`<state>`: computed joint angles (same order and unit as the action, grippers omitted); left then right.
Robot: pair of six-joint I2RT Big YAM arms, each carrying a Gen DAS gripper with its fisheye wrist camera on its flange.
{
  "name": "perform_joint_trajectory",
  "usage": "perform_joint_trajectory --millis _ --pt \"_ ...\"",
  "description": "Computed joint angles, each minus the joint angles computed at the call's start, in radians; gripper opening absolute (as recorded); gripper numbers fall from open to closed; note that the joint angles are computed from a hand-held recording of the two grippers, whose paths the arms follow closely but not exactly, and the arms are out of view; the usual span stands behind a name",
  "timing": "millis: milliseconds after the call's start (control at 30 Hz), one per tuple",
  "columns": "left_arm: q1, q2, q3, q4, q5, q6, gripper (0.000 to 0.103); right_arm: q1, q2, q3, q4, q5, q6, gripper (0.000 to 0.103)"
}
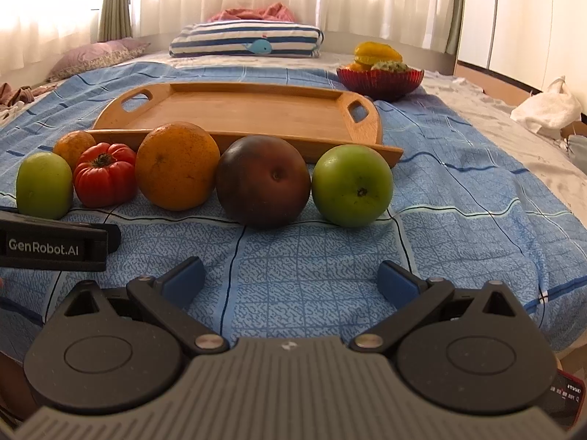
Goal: Organize fruits
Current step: 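Grasp the large green apple with the left gripper while the right gripper grasps the small green apple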
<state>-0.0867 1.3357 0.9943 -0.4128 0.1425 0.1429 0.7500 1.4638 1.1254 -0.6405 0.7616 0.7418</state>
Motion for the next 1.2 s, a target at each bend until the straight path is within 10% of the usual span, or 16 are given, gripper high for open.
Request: perform_joint_trajectory --millis 467,833,1200 --pt "0.016 -0.034 -0.054 0.083 0.028 -0.018 0.103 0.027 -0.002 -0.025 0.075 0.085 -0.01 0.103" --pt "0.051 -0.113 -0.124 0.281 -0.003 -0.038 0.101 0.04 -0.029 -0.047 0.211 0.237 -0.143 0.09" --pt "0.093 -0.073 -0.08 0.218 0.07 -0.097 0.063 -0.042 -0.072 -0.053 0.118 0.192 0.051 0.059"
